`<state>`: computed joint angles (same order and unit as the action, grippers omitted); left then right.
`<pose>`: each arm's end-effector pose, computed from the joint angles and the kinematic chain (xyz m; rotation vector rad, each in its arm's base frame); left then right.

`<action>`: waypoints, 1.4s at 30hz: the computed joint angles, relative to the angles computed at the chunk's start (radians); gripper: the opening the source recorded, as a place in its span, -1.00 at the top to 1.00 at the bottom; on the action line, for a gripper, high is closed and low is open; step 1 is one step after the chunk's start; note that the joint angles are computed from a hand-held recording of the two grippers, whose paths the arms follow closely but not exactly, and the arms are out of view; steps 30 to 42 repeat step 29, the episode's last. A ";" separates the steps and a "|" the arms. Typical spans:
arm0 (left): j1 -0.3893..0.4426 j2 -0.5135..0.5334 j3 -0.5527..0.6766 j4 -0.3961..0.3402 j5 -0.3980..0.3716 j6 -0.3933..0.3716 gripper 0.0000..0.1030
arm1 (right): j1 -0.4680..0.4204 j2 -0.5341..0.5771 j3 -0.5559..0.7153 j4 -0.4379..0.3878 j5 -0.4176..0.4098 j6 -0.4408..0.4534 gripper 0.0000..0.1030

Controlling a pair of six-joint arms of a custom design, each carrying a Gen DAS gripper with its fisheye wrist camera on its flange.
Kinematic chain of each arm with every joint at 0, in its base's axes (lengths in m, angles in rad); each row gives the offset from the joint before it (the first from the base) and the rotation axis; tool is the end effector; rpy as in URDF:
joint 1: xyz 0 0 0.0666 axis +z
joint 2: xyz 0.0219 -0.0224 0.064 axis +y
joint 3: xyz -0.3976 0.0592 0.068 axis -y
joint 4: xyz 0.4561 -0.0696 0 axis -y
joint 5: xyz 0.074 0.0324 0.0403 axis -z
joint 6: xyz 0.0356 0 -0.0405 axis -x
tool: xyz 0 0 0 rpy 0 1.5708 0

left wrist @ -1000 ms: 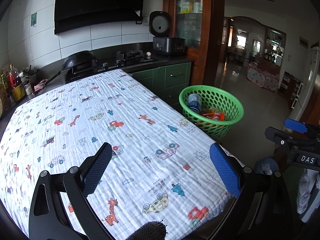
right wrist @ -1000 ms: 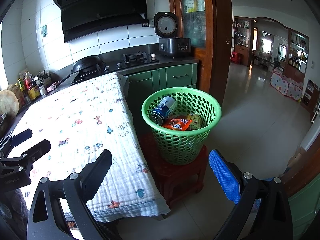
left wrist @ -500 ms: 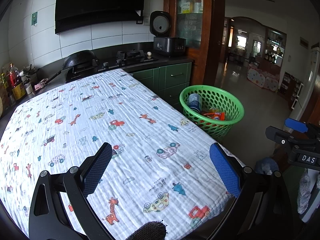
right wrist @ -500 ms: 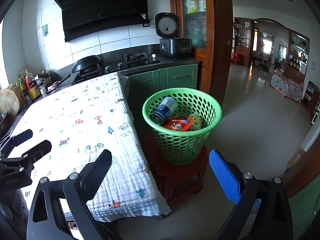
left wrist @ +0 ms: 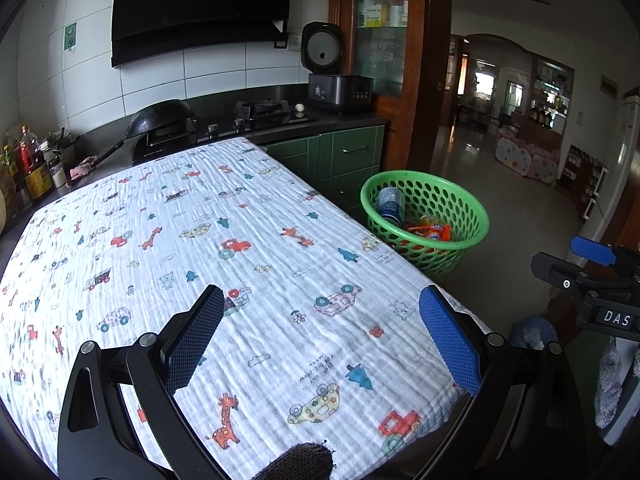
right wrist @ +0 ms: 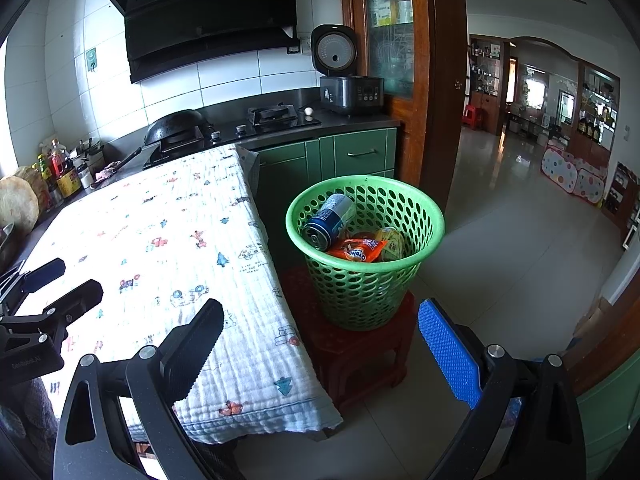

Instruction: Collect trash

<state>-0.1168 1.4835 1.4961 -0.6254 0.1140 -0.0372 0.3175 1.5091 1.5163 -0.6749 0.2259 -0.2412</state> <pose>0.5958 -0.0744 0.4753 0.2324 2.1717 -0.1696 0.5789 0.1814 0.4675 0.0373 2.2189 0.0547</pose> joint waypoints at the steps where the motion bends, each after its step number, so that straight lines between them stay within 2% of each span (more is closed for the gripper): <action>1: 0.000 0.000 -0.001 0.000 -0.001 -0.001 -0.87 | 0.000 0.000 0.000 0.000 -0.001 0.001 -0.84; 42: -0.007 -0.010 -0.007 -0.002 -0.024 -0.005 -0.87 | -0.004 0.003 0.000 0.007 -0.016 0.009 -0.84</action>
